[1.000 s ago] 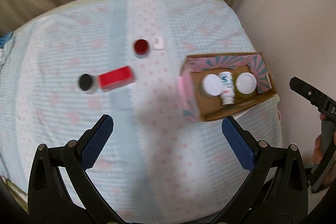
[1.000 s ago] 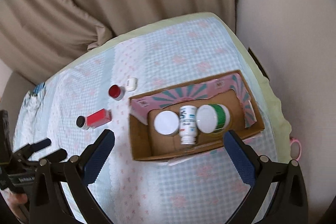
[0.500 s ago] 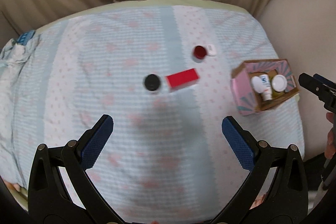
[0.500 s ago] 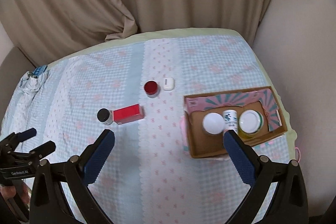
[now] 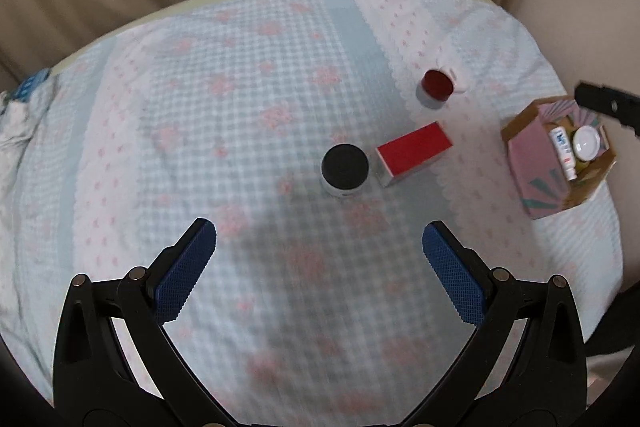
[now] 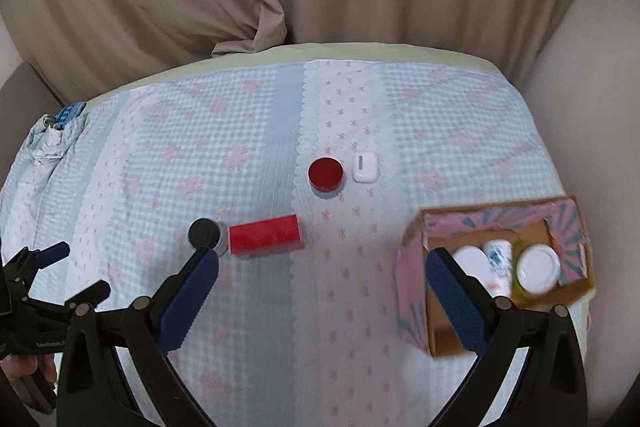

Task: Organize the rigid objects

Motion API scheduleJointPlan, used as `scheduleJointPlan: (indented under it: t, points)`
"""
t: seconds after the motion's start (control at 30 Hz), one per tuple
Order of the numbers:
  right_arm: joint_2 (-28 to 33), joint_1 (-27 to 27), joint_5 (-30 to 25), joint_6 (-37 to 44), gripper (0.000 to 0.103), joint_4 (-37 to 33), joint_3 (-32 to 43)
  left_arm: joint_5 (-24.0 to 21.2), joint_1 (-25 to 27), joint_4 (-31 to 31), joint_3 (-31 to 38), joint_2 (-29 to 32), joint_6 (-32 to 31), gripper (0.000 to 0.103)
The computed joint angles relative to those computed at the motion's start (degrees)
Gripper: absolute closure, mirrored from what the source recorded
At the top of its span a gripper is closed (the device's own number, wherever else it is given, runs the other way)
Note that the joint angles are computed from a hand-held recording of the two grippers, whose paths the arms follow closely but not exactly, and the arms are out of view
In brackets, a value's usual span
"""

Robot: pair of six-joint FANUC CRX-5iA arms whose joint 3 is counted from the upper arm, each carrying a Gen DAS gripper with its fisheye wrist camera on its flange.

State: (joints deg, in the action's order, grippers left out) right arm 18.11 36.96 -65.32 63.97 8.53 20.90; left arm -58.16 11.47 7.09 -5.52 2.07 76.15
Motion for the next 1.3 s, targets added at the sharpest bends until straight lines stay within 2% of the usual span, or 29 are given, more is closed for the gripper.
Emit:
scheduleJointPlan:
  t: [0.23, 0.4, 0.47, 0.6, 0.67, 0.7, 0.77, 0.9, 1.2, 1.3]
  points:
    - [10.15, -2.24, 3.96, 3.68, 0.0, -1.23, 4.35, 10.83, -1.66, 3.55, -2.76, 8.99, -9.9, 0.0]
    - [15.77, -3.2, 8.81, 4.88, 0.0, -1.14, 6.05, 16.1, -2.89, 4.76, -3.42, 13.49, -13.76, 0.0]
    - [17.33, -3.47, 10.04, 4.94, 0.008, -1.2, 6.44, 18.78, -3.17, 5.33, -4.26, 14.61, -15.48, 0.002]
    - [21.38, -4.28, 10.25, 5.96, 0.01, -2.81, 9.2, 24.14, -3.42, 5.79, -6.14, 15.02, -17.64, 0.005]
    - [22.69, -4.55, 10.13, 7.02, 0.017, -3.62, 10.34, 26.22, -3.08, 7.69, -7.29, 15.08, -19.54, 0.005]
    - [23.45, -4.68, 9.82, 7.48, 0.018, -3.95, 11.15, 26.69, -2.85, 8.73, -7.8, 14.98, -20.47, 0.007]
    - [24.72, -4.78, 9.77, 7.6, 0.018, -3.99, 12.2, 27.56, -2.34, 12.93, -8.98, 15.3, -24.63, 0.02]
    - [26.76, -4.97, 9.97, 7.33, 0.027, -3.21, 13.95, 27.98, -2.45, 14.15, -9.1, 16.05, -27.26, 0.026]
    - [30.22, -5.11, 9.0, 9.33, 0.036, -3.48, 18.2, 27.69, -3.42, 15.07, -8.16, 17.41, -28.65, 0.046]
    - [31.45, -5.04, 7.33, 9.07, 0.049, -2.97, 20.05, 27.26, -3.59, 14.97, -7.67, 17.63, -28.22, 0.049]
